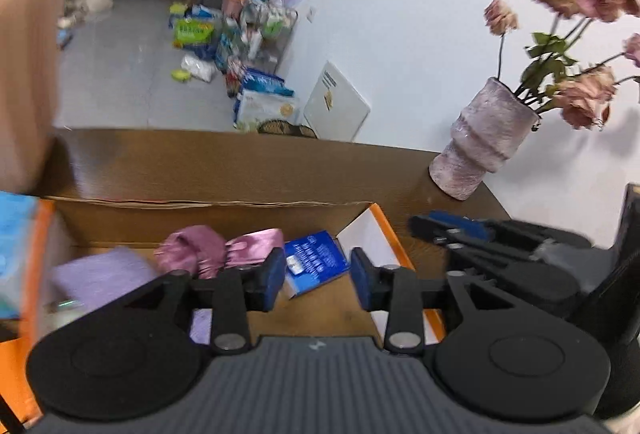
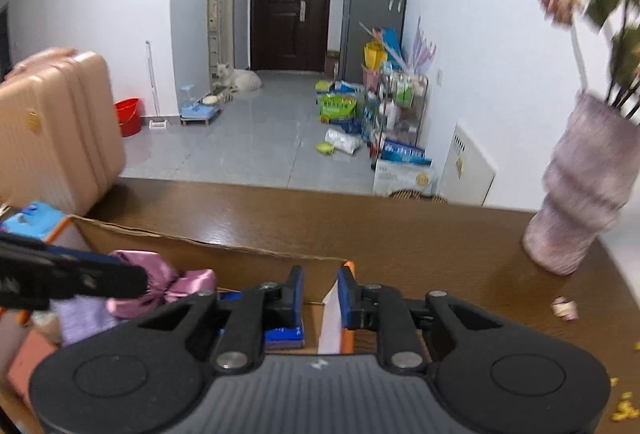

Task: Organize soft objects
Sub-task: 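Carry the blue tissue packet into the box and open both grippers, then move both grippers back toward the white foam pieces on the table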

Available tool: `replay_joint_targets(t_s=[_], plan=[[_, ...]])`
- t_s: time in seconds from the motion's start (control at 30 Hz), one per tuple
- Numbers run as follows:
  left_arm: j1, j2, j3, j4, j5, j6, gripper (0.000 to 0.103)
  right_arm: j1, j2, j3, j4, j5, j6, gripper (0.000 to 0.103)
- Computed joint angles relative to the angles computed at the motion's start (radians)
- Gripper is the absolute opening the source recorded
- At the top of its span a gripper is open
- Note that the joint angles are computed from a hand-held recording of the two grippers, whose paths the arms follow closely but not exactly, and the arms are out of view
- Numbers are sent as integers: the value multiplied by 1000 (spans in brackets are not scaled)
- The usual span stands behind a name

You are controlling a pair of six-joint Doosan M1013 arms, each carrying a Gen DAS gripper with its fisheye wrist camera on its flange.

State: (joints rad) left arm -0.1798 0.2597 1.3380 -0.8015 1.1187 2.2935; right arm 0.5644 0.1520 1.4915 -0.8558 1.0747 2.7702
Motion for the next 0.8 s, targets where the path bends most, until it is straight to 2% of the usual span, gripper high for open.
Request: replay_joint_targets(t_s=[0.03,0.1,0.17,0.23,0.3,0.37,0.53,0.6,0.73,0.8], plan=[[11,-20,9,20,-4,-2,41,12,-12,2,-4,11,-12,27],[35,-55,33,33,-15,17,42,55,-40,15,-43,28,-4,43],[69,-98,71,36,-36,49,50,96,-61,24,-71,61,4,46],[93,-146,123,69,-98,85,60,130,-76,30,-93,98,17,50],[117,-196,181,85,-172,139,68,166,-89,39,-124,132,50,67],[145,-237,227,59,-220,192,73,204,-96,46,-165,162,91,76],[217,-293,275,-22,-211,252,76,282,-108,62,-198,204,141,78],[237,-316,296,-49,-215,279,81,308,-111,69,-212,223,175,78],[280,-378,375,-127,-259,370,89,364,-120,91,-248,259,252,79],[303,-412,426,-164,-288,446,89,403,-123,111,-267,278,297,80]])
